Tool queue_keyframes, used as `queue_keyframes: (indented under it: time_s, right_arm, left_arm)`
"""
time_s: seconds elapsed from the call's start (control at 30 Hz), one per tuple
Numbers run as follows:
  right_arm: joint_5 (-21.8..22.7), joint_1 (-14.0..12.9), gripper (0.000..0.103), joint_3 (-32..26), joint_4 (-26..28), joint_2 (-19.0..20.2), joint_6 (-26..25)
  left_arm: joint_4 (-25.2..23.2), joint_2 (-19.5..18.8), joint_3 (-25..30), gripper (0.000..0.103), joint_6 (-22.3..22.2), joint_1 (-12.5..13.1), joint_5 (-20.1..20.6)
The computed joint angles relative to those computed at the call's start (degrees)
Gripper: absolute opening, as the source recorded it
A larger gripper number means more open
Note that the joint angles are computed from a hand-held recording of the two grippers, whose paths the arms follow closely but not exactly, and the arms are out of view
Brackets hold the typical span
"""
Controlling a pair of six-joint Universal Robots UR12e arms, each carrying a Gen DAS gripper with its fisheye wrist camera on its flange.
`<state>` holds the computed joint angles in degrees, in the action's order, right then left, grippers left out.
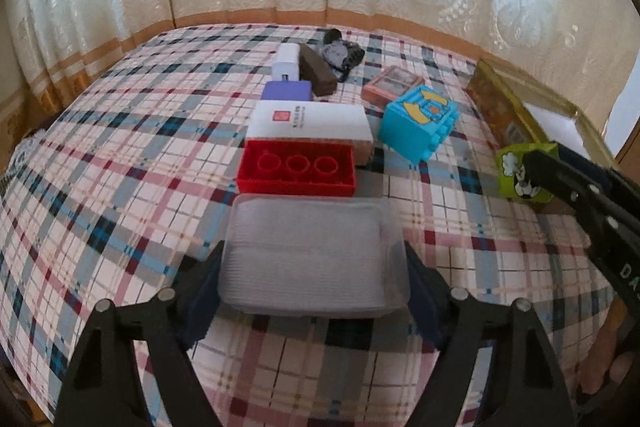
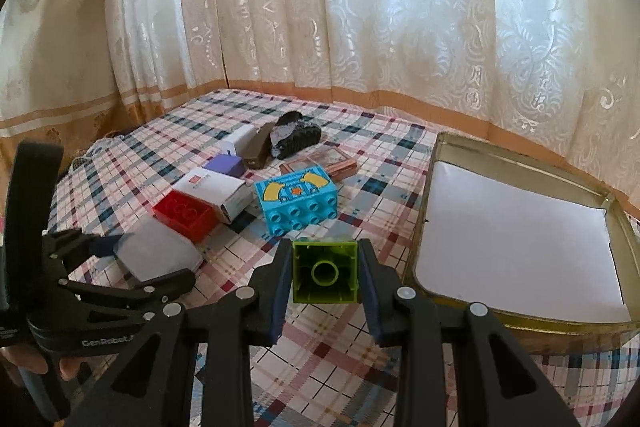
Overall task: Organize rigid objects
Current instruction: 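Carry both items to the gold tray and release them onto the paper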
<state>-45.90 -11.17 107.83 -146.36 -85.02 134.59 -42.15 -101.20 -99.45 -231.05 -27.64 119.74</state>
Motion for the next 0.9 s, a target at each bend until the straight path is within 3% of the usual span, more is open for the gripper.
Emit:
queue_keyframes:
  time_s: [0.27, 0.4, 0.6, 0.7, 0.9]
  right_arm:
    - [3.53, -1.83, 0.034, -0.81, -4.43, 0.79, 5.63]
    - [3.69, -3.77, 0.034, -1.81, -11.29, 2.29, 12.04]
    - [-3.58, -6.1, 0.034, -4.87, -19.51, 5.91, 19.78]
    - [-7.43, -7.01, 0.034, -6.82, -19.88, 7.65, 21.62]
    - [-14.35, -8.13, 0.034, -10.07, -17.64, 10.43, 21.32]
  left_arm:
    - [5.35, -0.85, 2.7, 0.08, 5.97, -1.91, 3.78]
    - [7.93, -2.69, 5.67, 0.08, 9.85, -2.41, 3.6]
    - [11.45, -7.48, 12.34, 0.081, 15.78, -2.75, 1.44]
    - [12.55, -10.49, 16.59, 0.081, 18.27, -2.79, -1.39]
    - [8.95, -16.88, 25.5, 0.081, 21.02, -3.1, -5.26]
